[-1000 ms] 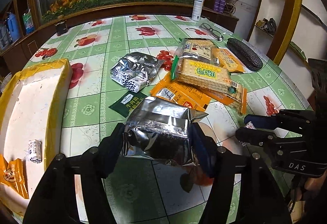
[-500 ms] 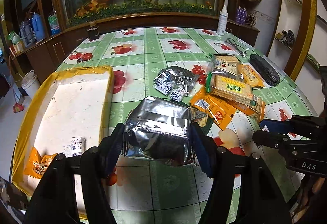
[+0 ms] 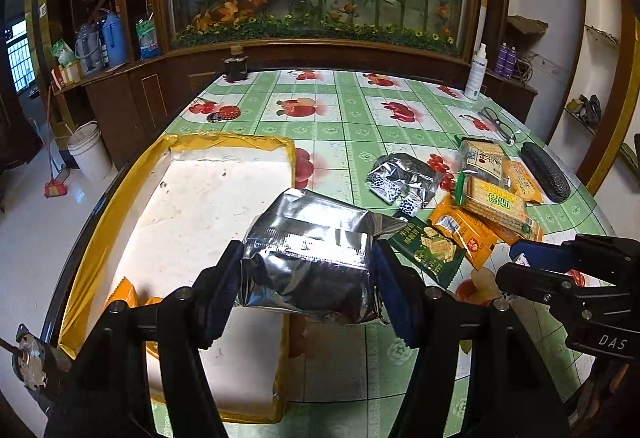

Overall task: Organize snacks
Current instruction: 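Carry both snacks over the tray and open both tools to release them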

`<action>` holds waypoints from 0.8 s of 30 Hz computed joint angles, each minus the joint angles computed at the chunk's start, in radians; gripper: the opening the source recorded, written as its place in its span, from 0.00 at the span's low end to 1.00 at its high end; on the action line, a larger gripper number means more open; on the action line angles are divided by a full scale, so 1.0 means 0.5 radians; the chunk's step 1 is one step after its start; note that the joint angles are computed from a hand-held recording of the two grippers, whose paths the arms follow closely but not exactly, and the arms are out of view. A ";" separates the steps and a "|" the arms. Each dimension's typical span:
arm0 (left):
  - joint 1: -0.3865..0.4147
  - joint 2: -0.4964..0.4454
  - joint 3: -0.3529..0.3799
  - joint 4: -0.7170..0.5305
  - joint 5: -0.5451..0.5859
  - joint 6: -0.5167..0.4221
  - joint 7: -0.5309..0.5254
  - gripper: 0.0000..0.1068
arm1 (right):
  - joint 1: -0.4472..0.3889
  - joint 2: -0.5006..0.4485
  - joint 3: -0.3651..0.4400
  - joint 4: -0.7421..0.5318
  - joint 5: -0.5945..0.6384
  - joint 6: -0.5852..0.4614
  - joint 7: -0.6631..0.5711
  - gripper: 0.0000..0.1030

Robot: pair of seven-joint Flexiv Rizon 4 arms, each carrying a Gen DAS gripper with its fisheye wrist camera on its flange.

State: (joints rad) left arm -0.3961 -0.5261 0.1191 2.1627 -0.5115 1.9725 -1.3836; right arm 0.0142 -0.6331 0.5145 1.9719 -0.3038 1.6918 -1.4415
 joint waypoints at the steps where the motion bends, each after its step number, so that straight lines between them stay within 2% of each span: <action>1: 0.015 0.006 -0.004 0.011 0.006 0.008 -0.009 0.60 | 0.007 -0.013 0.007 -0.021 -0.009 -0.010 -0.006 0.34; 17: 0.252 0.065 -0.068 0.168 0.086 0.119 -0.151 0.60 | 0.189 -0.143 0.075 -0.262 0.023 -0.135 -0.141 0.33; 21: 0.282 0.074 -0.056 0.196 0.086 0.133 -0.165 0.60 | 0.197 -0.208 0.134 -0.357 0.061 -0.185 -0.187 0.33; 24: 0.295 0.075 -0.040 0.210 0.071 0.130 -0.163 0.60 | 0.254 -0.255 0.121 -0.446 0.081 -0.207 -0.218 0.33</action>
